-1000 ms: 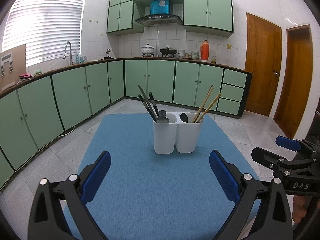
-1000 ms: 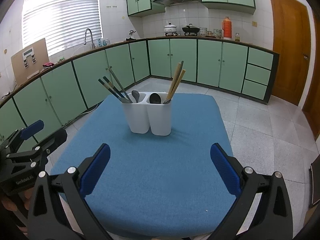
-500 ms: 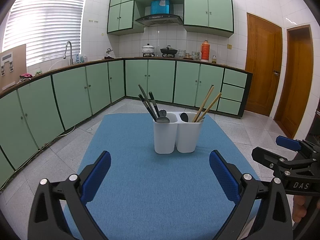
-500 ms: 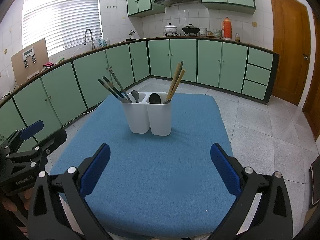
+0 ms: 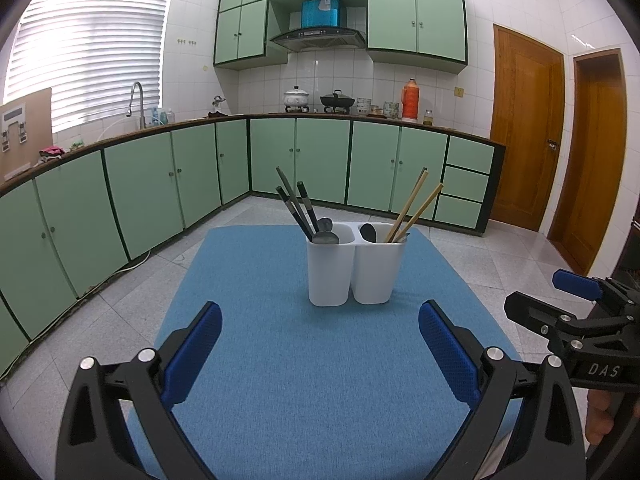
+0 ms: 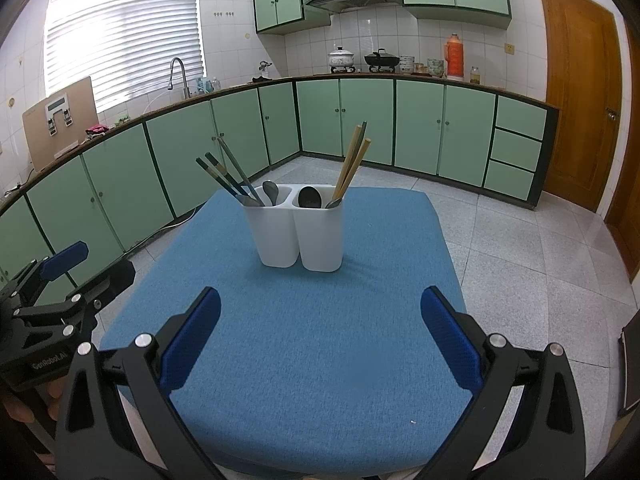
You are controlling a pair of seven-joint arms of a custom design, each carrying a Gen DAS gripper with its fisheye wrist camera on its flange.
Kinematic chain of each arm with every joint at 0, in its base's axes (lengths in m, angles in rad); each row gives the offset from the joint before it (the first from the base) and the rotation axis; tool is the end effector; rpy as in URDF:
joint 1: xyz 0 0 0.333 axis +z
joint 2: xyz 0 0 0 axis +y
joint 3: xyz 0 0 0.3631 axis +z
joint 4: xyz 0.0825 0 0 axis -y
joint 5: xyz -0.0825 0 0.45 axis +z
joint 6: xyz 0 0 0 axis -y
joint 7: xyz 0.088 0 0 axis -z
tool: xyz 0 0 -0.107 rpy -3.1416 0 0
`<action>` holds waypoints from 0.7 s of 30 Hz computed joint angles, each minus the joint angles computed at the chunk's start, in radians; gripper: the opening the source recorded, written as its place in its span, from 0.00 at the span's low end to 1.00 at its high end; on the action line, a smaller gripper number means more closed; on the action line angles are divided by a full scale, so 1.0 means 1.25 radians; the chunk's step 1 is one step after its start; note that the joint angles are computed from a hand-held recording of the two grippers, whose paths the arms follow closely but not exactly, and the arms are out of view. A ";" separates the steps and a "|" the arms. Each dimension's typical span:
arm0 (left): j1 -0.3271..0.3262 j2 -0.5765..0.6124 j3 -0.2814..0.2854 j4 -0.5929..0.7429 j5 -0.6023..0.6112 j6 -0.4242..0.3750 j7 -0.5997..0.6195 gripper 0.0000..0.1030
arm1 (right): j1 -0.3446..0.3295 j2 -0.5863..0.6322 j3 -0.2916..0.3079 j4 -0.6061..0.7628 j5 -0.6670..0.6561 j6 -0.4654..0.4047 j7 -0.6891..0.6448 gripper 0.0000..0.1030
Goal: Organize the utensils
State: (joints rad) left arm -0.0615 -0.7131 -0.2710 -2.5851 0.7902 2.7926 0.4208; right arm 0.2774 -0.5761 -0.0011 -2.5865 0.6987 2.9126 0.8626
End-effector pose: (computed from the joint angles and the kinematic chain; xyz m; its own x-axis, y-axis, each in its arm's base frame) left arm 0.3827 -0.1858 0.5817 0.1370 -0.9898 0.0393 -0.4642 -0.0992 -0.8802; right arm 0.4400 0.0836 0.5553 0.3971 -0.9154 -0.0666 -0.5473 -0.1779 -0.8178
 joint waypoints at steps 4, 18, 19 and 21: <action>0.001 -0.001 -0.001 0.000 0.000 0.000 0.000 0.94 | 0.000 -0.001 0.000 -0.001 -0.001 0.000 0.001 0.94; 0.002 -0.002 -0.002 -0.001 -0.001 0.000 -0.001 0.94 | 0.001 0.001 -0.004 0.002 -0.001 0.000 -0.002 0.94; 0.002 -0.001 -0.002 -0.001 -0.001 0.001 -0.001 0.94 | 0.000 0.001 -0.002 0.002 -0.001 0.000 -0.001 0.94; 0.003 -0.002 -0.002 -0.002 0.000 0.003 -0.002 0.94 | 0.000 0.002 -0.002 0.002 -0.002 -0.001 0.000 0.94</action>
State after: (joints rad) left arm -0.0581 -0.7154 -0.2739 -2.5880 0.7899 2.7960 0.4181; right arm 0.2770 -0.5740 -0.0039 -2.5838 0.6963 2.9117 0.8625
